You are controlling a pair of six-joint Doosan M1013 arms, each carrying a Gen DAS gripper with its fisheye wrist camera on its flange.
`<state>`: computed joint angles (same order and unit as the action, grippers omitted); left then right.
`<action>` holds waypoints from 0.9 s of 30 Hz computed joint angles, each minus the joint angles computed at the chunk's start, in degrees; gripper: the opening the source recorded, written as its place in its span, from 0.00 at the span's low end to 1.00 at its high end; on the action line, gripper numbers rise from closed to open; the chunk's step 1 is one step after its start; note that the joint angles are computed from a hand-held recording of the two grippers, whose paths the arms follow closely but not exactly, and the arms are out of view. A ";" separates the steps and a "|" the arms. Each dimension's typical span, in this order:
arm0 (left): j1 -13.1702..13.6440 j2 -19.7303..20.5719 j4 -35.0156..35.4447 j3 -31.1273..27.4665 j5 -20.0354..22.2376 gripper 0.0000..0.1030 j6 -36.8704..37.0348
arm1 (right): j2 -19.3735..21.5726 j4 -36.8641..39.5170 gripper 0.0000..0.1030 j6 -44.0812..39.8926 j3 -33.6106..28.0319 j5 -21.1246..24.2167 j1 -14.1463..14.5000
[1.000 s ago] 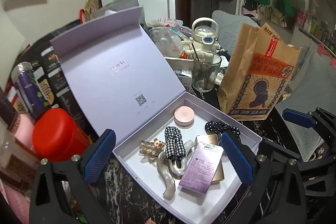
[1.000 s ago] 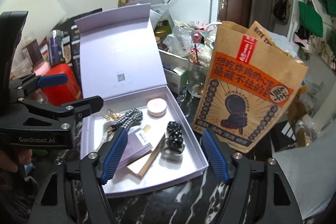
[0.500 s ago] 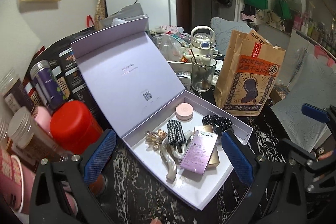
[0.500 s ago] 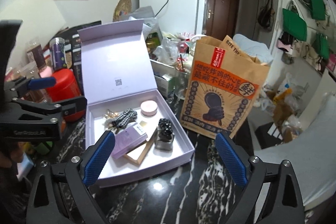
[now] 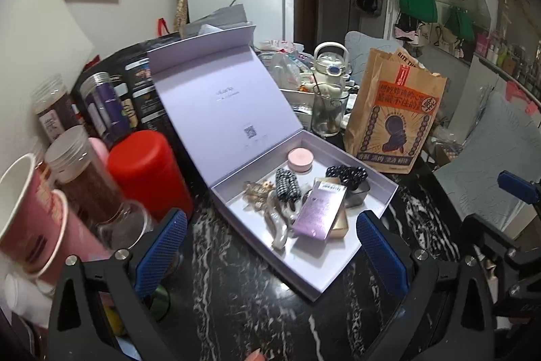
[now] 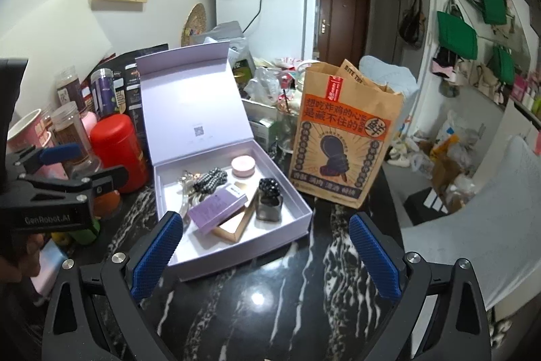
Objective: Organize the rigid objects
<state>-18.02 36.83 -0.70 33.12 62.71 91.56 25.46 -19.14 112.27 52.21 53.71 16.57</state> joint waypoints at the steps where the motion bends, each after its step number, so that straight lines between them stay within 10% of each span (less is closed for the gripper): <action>1: -0.03 -0.54 0.24 0.99 -0.47 0.99 0.05 | -0.18 -0.27 0.97 0.52 0.30 0.11 0.14; 27: 0.18 -6.02 -2.30 11.70 -2.04 0.99 1.86 | -2.18 -0.63 0.97 2.33 4.45 1.75 1.66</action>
